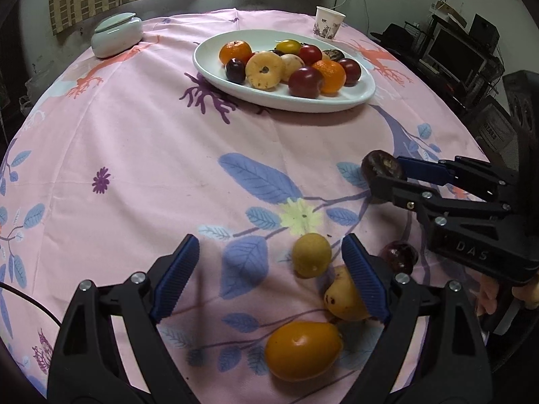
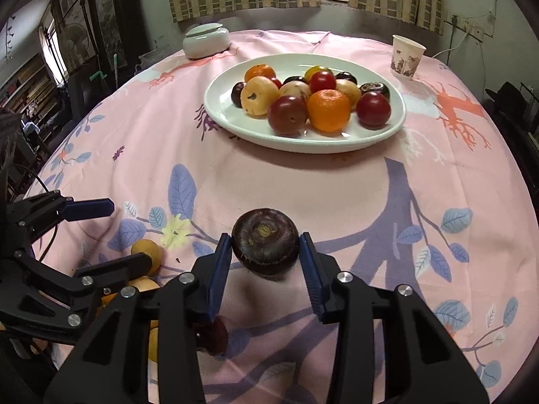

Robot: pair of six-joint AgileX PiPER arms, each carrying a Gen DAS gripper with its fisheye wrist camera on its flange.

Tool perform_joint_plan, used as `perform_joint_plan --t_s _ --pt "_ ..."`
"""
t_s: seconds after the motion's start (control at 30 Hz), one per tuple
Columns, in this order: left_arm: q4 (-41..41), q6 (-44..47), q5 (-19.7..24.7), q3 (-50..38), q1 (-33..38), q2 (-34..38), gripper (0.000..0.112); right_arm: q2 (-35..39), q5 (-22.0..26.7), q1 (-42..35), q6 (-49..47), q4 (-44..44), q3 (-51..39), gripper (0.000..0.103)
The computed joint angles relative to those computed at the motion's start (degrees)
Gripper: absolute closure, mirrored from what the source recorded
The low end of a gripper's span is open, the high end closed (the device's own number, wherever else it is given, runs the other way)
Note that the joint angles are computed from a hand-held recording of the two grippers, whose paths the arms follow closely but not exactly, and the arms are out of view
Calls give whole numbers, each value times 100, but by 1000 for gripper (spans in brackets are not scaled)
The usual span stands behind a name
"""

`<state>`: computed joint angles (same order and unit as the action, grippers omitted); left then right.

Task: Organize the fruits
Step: 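Grasp another dark brown fruit with the right gripper while the left grasps a small yellow-green fruit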

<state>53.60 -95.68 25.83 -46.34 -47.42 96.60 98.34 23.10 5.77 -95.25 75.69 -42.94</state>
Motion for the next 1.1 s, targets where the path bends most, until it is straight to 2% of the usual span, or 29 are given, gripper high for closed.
perform_joint_plan --t_s 0.07,0.17,0.23,0.3,0.33,0.4,0.53,0.6,0.63,0.77,0.83,0.9,0.93,1.0,1.1 --pt "-202 196 -182 -96 120 98 25 -122 116 -216 37 -33 47 61" --pt "-702 581 -795 -47 430 145 29 -223 280 -534 155 -172 87 61" --pt "-777 629 -859 21 457 91 32 -262 407 -709 204 -249 113 61" --pt "-826 633 -631 150 470 -63 42 -311 503 -837 163 -264 178 61" --pt "-688 518 -675 321 544 -174 41 -336 556 -889 119 -257 221 61" --pt "-688 524 -1056 700 775 -478 41 -356 667 -953 81 -293 274 61" --pt "-899 878 -653 525 401 -417 41 -438 777 -940 108 -353 333 61" --pt "-565 572 -26 180 -121 -21 41 -510 826 -947 91 -306 376 61" --pt "-459 390 141 109 -288 14 44 -554 878 -971 79 -278 400 61" --pt "-406 237 6 174 -226 -11 46 -655 986 -1000 90 -289 467 61" --pt "-272 138 -72 178 -236 -19 60 -670 1023 -982 82 -301 483 61" --pt "-225 175 -254 141 -235 3 84 -660 1043 -966 33 -275 494 61" --pt "-217 199 -252 67 -254 64 87 -646 1029 -951 11 -250 505 61" --pt "-145 114 -89 -39 -343 143 87 -644 1000 -921 -13 -209 535 61" --pt "-139 117 -157 -23 -315 142 87 -729 968 -833 -42 -223 615 61"
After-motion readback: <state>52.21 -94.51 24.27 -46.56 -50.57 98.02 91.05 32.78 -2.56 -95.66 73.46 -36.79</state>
